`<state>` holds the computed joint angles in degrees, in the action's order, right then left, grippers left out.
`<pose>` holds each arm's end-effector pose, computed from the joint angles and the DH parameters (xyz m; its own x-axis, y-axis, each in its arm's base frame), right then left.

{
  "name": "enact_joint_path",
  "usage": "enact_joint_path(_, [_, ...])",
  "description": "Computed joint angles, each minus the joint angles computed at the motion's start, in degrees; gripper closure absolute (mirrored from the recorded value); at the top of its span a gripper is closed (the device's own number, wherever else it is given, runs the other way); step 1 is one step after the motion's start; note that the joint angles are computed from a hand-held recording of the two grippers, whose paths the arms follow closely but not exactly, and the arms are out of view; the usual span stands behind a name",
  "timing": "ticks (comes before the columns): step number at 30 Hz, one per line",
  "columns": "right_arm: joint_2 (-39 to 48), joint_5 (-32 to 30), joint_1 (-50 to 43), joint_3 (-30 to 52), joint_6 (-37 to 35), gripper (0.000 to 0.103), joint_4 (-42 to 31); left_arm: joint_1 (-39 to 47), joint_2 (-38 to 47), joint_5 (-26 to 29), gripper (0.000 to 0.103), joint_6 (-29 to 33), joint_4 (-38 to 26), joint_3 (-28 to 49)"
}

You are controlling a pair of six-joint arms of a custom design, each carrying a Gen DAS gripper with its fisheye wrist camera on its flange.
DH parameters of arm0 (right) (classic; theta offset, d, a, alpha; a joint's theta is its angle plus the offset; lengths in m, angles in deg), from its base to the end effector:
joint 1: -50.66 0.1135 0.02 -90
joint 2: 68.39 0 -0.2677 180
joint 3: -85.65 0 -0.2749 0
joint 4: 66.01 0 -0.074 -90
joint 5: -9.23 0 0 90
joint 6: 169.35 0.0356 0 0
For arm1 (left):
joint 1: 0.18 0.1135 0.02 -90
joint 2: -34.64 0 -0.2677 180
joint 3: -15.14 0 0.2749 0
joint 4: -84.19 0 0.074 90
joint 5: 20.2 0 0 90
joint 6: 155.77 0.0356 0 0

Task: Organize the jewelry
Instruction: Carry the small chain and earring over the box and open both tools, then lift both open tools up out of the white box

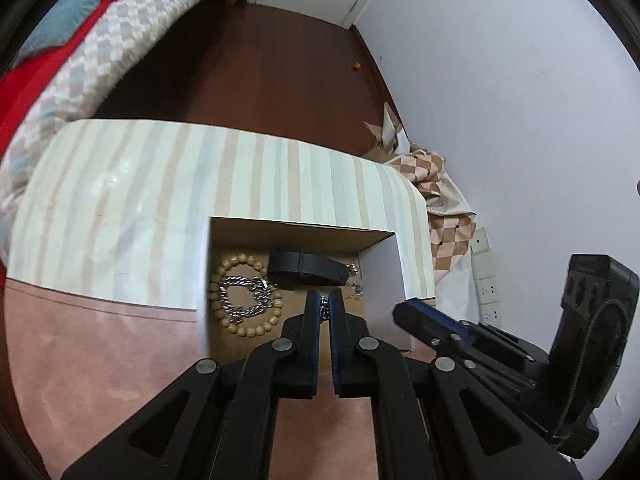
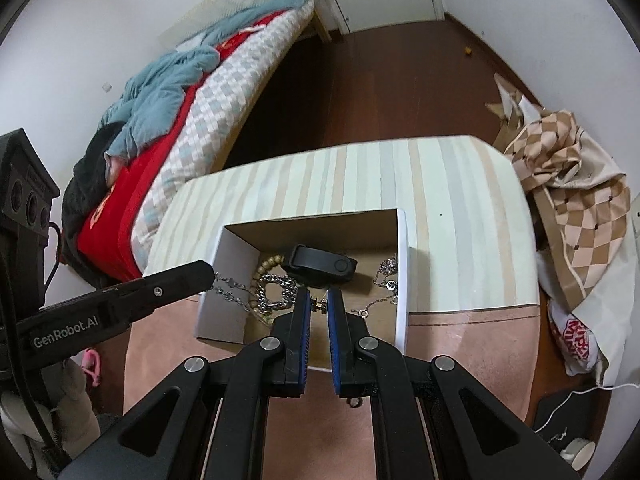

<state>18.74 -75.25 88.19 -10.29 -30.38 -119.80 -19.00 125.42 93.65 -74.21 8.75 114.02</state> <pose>0.2725 0.2050 0.2745 -0.8619 0.2848 -0.4196 0.1303 0.9240 0.3595 0.3142 -0.1223 0.3216 -0.9290 0.1748 -0.3263 0.3095 0.8503 -0.4256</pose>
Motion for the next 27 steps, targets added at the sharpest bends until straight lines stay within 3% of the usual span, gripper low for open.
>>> enact_joint_path(7, [3.9,-9.6,-4.3,1.2,-2.3,0.093,0.4,0.0,5.3,-3.4,0.095,-0.9,-4.2,3.9])
enact_joint_path(8, [4.1,-10.2,-4.6,1.2,-2.2,0.091,0.3,0.1,5.0,-4.0,0.082,-0.8,-3.8,3.6])
enact_joint_path(9, [4.2,-10.1,-4.6,1.2,-2.0,0.084,0.2,0.2,5.0,-4.6,0.05,-0.7,-3.7,3.6])
enact_joint_path(10, [4.4,-10.1,-4.6,1.3,-2.1,0.078,0.2,0.4,4.8,-5.3,0.033,-0.8,-3.5,3.4])
enact_joint_path(11, [4.5,-10.5,-4.7,1.3,-2.1,0.066,0.2,0.8,4.0,-5.5,0.019,-0.9,-2.4,2.7])
enact_joint_path(12, [4.6,-10.2,-4.6,1.4,-1.9,0.06,0.0,1.0,3.8,-6.0,0.019,-0.9,-2.1,2.6])
enact_joint_path(16, [4.3,-7.5,-3.7,2.4,-1.3,0.059,-1.6,1.2,2.3,-10.0,0.018,0.6,-1.6,2.1])
enact_joint_path(18, [4.2,-5.1,-2.9,3.5,-1.3,0.059,-3.0,0.8,0.6,-13.4,0.006,1.7,-0.6,0.8])
enact_joint_path(22, [4.6,5.3,1.1,7.4,-0.6,0.051,-10.0,0.2,-5.4,-20.2,0.001,2.5,3.7,-5.1])
enact_joint_path(27, [7.1,15.3,5.6,11.8,2.9,0.007,-19.6,-0.7,-12.7,-26.6,0.0,3.0,8.1,-12.8])
